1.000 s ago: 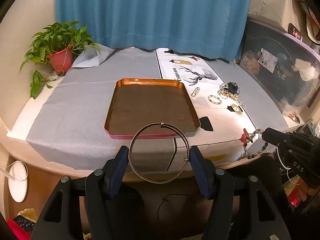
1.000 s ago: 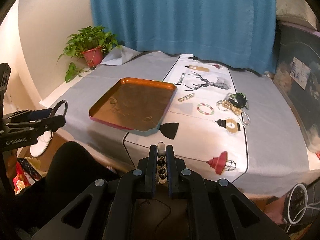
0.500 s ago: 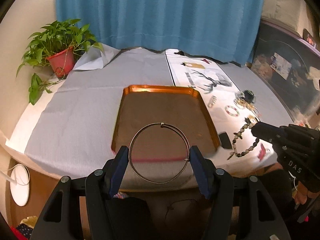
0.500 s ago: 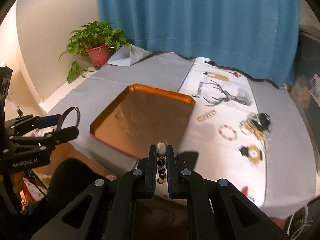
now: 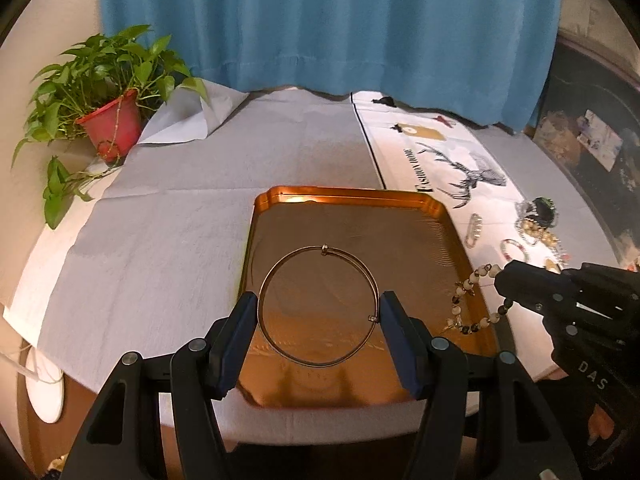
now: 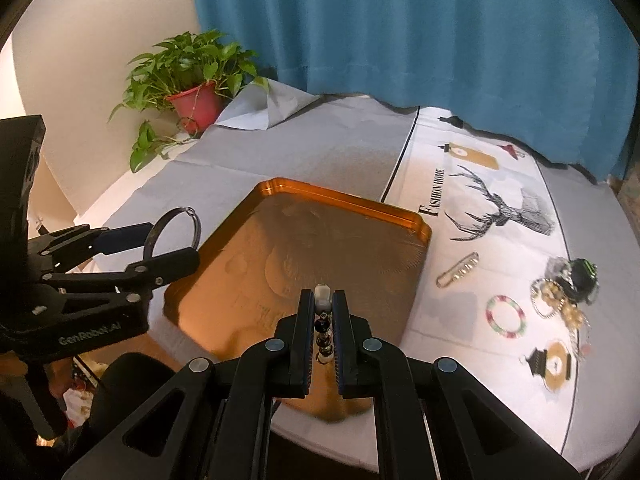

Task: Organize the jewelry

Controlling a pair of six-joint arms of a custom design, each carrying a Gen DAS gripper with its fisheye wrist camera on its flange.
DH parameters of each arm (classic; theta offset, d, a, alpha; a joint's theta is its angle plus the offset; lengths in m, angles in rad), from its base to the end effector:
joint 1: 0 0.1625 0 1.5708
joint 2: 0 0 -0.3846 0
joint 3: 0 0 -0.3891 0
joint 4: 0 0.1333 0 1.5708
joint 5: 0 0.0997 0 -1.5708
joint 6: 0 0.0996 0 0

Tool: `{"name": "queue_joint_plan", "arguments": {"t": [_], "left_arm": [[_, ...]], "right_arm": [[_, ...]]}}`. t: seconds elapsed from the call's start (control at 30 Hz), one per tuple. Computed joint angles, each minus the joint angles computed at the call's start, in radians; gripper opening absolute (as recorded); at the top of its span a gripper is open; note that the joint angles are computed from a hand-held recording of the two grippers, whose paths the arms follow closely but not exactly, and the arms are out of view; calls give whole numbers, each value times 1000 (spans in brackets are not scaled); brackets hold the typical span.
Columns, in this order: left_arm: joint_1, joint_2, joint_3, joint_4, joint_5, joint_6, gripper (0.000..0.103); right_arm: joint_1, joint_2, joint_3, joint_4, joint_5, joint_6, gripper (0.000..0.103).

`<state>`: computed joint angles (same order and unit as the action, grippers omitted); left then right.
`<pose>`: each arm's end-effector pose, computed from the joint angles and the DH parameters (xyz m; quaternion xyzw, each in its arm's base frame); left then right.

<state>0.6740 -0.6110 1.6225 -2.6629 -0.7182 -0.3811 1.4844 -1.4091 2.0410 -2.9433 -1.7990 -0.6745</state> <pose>-0.3592 -0.5535 -0.0040 0.2159 0.8839 -0.2758 0.3098 0.0659 -0.5226 0.3079 0.2290 -0.8983 0.2944 0.2321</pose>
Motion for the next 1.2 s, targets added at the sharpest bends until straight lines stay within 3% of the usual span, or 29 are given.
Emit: {"name": "queue_joint_plan", "arguments": {"t": [0.37,0.43,0.47,0.5,0.53,0.6,0.77,1.0,1.2], "left_arm": [[66,102,-140,25,-8,46,60],[74,113,-163,41,-12,43,68],[76,118,-175,66,-4,36,81],[75,121,-181,85,12,31,91],[69,124,-179,93,41,27,93],[59,121,-161,101,82,21,96],[35,64,-95,267,83,-112,96],[-64,-57,98,278,67,-257,96],[-164,-143,226,301,65,-367,96]], "right_arm": [[-11,134,-110,1,-4,-3,9],[-13,152,-128,7,-6,1,10],[-12,162,-138,12,-16,-1,11],[-9,172,-145,12,-38,-2,17],[-2,184,-151,7,-81,-3,25],[-2,184,-143,-3,-112,-3,68],[-4,119,-53,-48,-153,-4,70],[2,-52,101,-59,-176,37,70],[21,-211,238,-92,-162,20,72]]}}
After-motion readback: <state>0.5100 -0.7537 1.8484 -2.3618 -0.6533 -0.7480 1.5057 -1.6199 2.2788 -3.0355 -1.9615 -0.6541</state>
